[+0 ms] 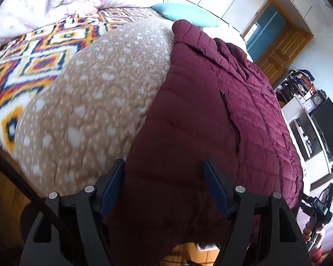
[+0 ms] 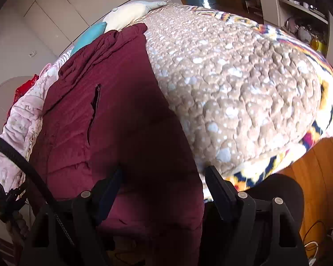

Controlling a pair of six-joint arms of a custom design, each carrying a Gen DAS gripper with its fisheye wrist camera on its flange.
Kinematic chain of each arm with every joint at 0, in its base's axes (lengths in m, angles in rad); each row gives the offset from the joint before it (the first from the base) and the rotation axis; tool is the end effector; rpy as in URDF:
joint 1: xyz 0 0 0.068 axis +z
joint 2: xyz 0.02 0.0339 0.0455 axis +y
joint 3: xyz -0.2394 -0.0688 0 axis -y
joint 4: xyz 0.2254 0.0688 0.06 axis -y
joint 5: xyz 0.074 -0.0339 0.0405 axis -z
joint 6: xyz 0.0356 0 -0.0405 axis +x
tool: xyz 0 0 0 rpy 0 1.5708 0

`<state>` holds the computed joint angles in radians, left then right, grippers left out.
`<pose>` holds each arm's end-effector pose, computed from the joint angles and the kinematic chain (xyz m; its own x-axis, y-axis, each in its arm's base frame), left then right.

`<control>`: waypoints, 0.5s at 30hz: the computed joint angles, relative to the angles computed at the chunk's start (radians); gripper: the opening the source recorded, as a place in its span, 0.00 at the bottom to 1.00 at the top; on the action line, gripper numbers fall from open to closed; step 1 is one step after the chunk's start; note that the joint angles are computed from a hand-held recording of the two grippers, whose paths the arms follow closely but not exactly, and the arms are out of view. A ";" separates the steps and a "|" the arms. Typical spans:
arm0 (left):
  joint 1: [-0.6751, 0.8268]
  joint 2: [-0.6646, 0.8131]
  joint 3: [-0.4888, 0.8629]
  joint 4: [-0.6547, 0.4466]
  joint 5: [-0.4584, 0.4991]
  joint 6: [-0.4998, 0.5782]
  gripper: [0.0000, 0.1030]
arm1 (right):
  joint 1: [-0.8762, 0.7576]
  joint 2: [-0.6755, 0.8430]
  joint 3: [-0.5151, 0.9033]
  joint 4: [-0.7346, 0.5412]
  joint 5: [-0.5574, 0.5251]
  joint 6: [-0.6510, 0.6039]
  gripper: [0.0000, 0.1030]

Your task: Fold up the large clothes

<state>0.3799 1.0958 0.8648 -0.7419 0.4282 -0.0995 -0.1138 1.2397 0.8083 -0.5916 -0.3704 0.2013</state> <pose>0.1945 0.0618 0.2453 -0.7519 -0.3975 -0.5260 -0.1959 0.8965 -0.3974 0.2278 -0.0131 0.2086 -0.8473 0.2844 -0.4485 0.0898 0.9090 0.4069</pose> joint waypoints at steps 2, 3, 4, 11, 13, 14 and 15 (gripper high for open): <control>0.020 -0.037 -0.042 -0.019 0.022 0.020 0.70 | -0.010 -0.020 -0.046 -0.005 -0.031 -0.007 0.78; 0.026 -0.054 -0.062 -0.024 0.026 0.028 0.70 | -0.008 -0.025 -0.065 -0.012 -0.042 -0.012 0.78; 0.034 -0.077 -0.084 -0.026 0.028 0.036 0.70 | -0.005 -0.034 -0.082 -0.020 -0.047 -0.017 0.78; 0.094 -0.140 -0.172 -0.099 0.094 0.090 0.74 | 0.131 -0.073 -0.192 -0.003 0.038 0.007 0.80; 0.068 -0.157 -0.195 -0.110 0.070 0.091 0.74 | 0.160 -0.073 -0.190 -0.011 0.058 0.007 0.80; 0.062 -0.165 -0.207 -0.115 0.066 0.091 0.74 | 0.164 -0.061 -0.181 -0.011 0.061 0.003 0.80; 0.056 -0.169 -0.214 -0.119 0.063 0.088 0.74 | 0.174 -0.057 -0.179 -0.011 0.070 0.002 0.80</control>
